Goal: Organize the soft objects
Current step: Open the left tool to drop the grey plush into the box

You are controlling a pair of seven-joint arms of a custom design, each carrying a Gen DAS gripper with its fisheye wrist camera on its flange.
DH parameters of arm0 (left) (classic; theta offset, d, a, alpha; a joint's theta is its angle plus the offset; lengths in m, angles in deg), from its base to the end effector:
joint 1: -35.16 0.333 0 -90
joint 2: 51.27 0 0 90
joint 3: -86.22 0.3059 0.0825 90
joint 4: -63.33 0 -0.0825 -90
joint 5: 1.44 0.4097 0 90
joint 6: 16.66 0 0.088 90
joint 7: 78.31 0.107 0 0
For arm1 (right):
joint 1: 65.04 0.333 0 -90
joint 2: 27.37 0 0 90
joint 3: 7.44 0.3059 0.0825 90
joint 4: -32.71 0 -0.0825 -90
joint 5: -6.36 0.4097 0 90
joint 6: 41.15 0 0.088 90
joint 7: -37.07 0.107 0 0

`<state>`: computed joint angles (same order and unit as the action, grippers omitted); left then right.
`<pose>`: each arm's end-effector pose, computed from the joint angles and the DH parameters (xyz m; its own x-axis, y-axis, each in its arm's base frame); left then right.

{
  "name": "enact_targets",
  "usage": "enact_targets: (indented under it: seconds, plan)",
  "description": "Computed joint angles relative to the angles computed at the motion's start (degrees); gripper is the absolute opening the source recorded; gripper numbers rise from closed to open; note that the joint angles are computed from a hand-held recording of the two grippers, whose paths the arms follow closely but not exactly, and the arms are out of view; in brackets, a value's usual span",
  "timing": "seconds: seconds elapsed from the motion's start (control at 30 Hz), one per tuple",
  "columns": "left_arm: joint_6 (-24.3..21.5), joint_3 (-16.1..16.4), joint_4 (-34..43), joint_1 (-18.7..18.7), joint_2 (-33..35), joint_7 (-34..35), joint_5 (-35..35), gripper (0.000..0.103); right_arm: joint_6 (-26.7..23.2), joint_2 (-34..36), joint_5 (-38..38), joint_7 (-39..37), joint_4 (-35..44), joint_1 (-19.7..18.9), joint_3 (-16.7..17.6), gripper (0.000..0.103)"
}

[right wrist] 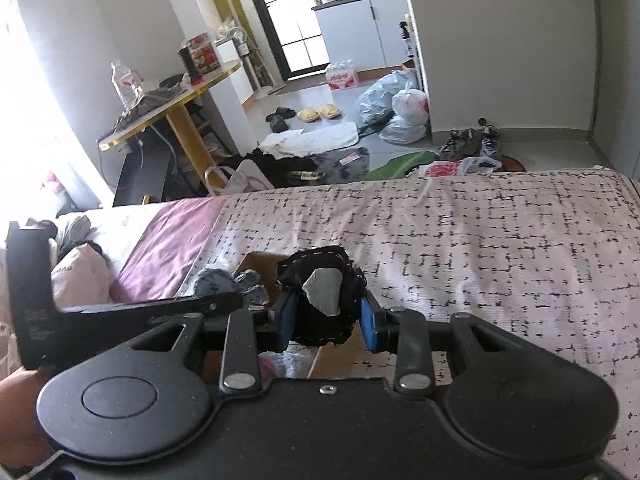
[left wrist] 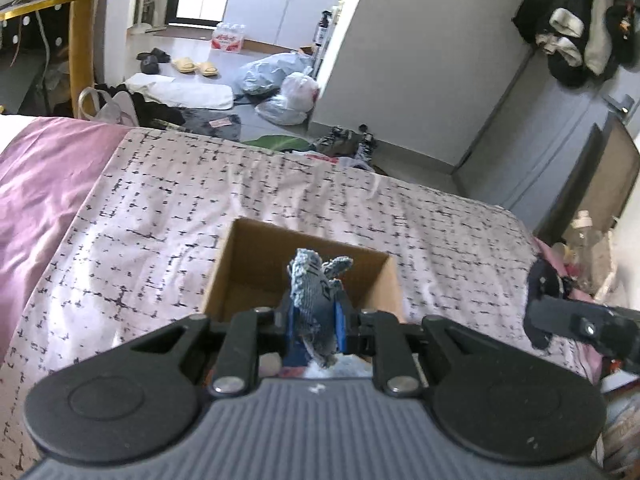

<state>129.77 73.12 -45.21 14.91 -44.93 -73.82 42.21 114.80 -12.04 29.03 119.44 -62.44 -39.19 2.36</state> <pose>0.5410 -0.3622 0.4838 0.2680 -0.9212 0.2821 -0.6698 -0.3886 -0.6327 0.5921 0.3913 0.5270 0.5130 -0.7984 -0.3151 -0.7084 -0.1865 -0.6807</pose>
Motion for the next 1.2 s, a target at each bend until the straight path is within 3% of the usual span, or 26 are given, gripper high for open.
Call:
enact_targets:
  seconds: [0.23,0.63,0.83,1.2]
  plan:
    - [0.3,0.7,1.8,0.8,3.5,5.9,-2.4,0.018,-1.8,3.2,-1.1,0.3,3.5,0.9,0.2,0.033]
    - [-0.3,2.6,5.2,0.7,8.2,9.5,-6.2,0.018,-6.2,8.4,-3.9,2.5,9.9,1.8,-0.6,0.033]
    - [-3.1,2.9,7.7,0.0,10.3,11.9,-7.8,0.019,-7.2,9.9,-4.6,3.9,11.6,2.1,-0.9,0.033]
    - [-3.5,3.2,6.7,-0.5,8.3,11.4,-6.4,0.032,-7.9,10.8,-6.4,6.5,12.8,2.8,-1.5,0.034]
